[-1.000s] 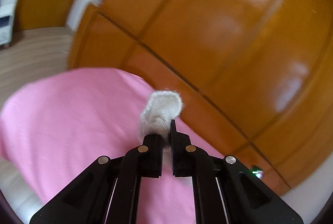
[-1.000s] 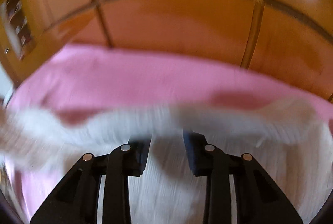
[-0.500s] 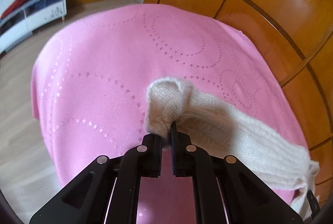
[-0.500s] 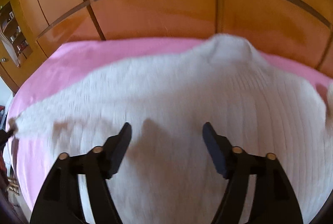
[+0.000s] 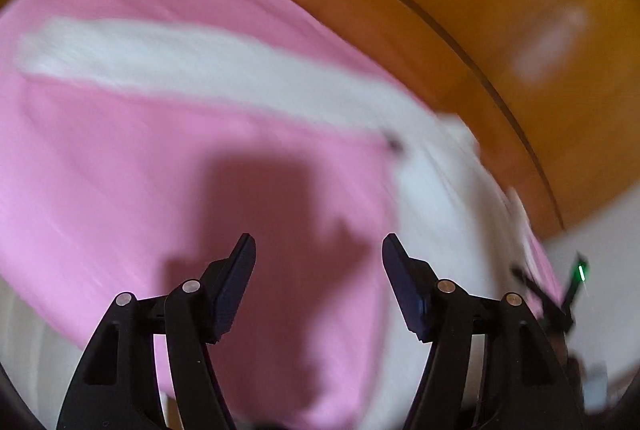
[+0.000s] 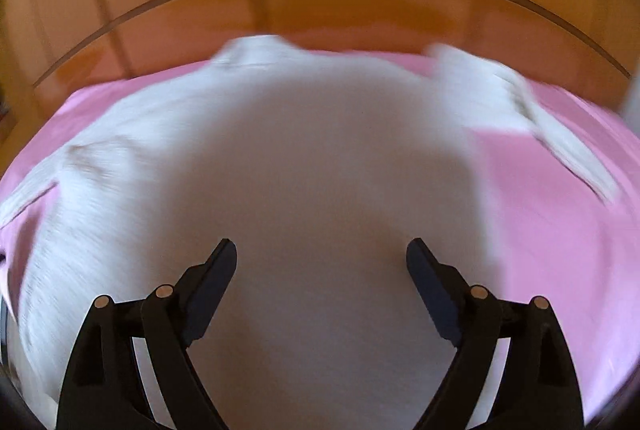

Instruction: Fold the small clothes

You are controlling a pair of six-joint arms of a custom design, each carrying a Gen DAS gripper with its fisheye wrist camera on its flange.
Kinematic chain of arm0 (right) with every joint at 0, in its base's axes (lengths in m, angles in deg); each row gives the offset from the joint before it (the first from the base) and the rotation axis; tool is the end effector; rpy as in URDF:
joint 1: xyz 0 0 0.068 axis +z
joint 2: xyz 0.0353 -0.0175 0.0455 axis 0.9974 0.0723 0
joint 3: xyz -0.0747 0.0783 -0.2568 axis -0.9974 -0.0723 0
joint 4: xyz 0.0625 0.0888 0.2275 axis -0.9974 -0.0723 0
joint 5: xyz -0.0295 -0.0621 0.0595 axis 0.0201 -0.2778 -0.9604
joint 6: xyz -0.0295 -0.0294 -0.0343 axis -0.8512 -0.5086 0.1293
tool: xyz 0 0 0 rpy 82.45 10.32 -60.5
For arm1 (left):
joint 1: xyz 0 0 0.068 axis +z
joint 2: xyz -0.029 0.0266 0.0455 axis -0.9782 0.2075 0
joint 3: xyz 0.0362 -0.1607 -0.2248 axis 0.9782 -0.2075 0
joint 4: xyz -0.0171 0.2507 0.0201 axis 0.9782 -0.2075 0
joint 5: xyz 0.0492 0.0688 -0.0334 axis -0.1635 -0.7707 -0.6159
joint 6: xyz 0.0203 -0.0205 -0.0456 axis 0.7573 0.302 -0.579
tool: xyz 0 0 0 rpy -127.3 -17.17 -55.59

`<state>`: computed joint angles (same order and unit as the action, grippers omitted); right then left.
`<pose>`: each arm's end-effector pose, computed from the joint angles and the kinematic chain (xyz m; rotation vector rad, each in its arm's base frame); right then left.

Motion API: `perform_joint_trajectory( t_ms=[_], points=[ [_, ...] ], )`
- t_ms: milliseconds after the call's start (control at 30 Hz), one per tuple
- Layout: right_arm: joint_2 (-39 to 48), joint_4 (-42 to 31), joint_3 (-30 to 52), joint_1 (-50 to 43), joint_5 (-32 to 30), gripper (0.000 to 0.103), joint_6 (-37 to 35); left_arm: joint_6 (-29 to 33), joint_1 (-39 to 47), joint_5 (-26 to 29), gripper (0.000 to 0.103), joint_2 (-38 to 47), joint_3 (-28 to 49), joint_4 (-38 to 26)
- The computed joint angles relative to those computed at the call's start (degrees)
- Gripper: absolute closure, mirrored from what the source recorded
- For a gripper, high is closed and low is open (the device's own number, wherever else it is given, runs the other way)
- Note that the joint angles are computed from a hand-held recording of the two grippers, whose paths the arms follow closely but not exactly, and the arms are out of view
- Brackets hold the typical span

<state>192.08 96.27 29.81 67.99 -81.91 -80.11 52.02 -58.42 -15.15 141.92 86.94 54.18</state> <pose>0.3597 -0.1034 0.0738 -0.0888 2.3780 0.1476 0.2110 0.0577 0.1122 -0.5982 2.3620 -0.5857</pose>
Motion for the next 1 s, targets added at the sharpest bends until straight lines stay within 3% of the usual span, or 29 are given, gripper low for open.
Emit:
perform_joint_trajectory(
  t_ms=[100, 167, 200, 300, 333, 367, 400, 467, 533, 600, 733, 800, 900, 967, 1000],
  points=[
    [-0.6, -4.9, -0.9, -8.1, -4.1, 0.016, -3.1, -2.5, -7.4, 1.7, 0.039, 0.7, -4.6, 3.3],
    [-0.7, -10.8, -1.1, -12.9, -8.7, 0.021, -6.5, -5.0, -12.1, 1.9, 0.046, 2.1, -6.9, 6.5],
    [-0.9, -13.2, -1.6, -14.6, -10.6, 0.030, -8.2, -5.9, -14.3, 0.8, 0.050, 2.1, -7.2, 6.8],
    [-2.7, -16.3, -5.2, -17.3, -14.0, 0.051, -12.7, -6.8, -19.1, -2.3, 0.076, 3.0, -7.0, 7.0],
    [-3.6, -16.9, -6.9, -17.4, -14.7, 0.062, -14.6, -6.9, -20.6, -4.3, 0.094, 2.5, -6.7, 5.9],
    [-4.1, -17.4, -7.6, -17.3, -14.8, 0.070, -15.9, -7.6, -21.8, -5.5, 0.097, 2.0, -7.0, 5.9],
    [-5.0, -18.2, -8.3, -16.8, -14.7, 0.092, -17.4, -7.6, -21.3, -5.3, 0.098, 1.6, -6.7, 5.4],
    [-7.6, -20.2, -9.3, -17.8, -16.7, 0.096, -19.7, -6.4, -19.7, -5.3, 0.098, 0.5, -5.1, 2.8],
    [-12.0, -23.6, -10.4, -19.7, -20.5, 0.097, -23.8, -5.5, -18.1, -3.7, 0.098, -4.1, -6.9, 1.4],
    [-12.9, -25.6, -10.3, -20.8, -20.2, 0.097, -26.9, -5.6, -18.6, -4.9, 0.099, -6.7, -8.3, -0.3],
    [-8.3, -25.7, -9.6, -20.2, -14.7, 0.098, -29.9, -6.7, -24.5, -12.6, 0.099, 1.7, -7.3, 2.4],
    [-7.8, -23.8, -11.1, -20.3, -13.9, 0.098, -30.2, -7.1, -24.2, -13.2, 0.097, 1.8, -5.6, 0.2],
    [-5.5, -28.0, -6.9, -21.2, -16.8, 0.097, -28.7, -7.4, -24.9, -17.9, 0.073, -2.8, -3.0, -4.7],
    [-4.4, -29.1, -4.1, -21.3, -17.8, 0.093, -26.1, -7.6, -25.7, -21.8, 0.046, -7.2, -2.7, -6.9],
    [-4.5, -28.0, -3.3, -21.6, -17.7, 0.087, -24.1, -8.0, -26.7, -23.7, 0.044, -8.4, -1.7, -6.8]
  ],
)
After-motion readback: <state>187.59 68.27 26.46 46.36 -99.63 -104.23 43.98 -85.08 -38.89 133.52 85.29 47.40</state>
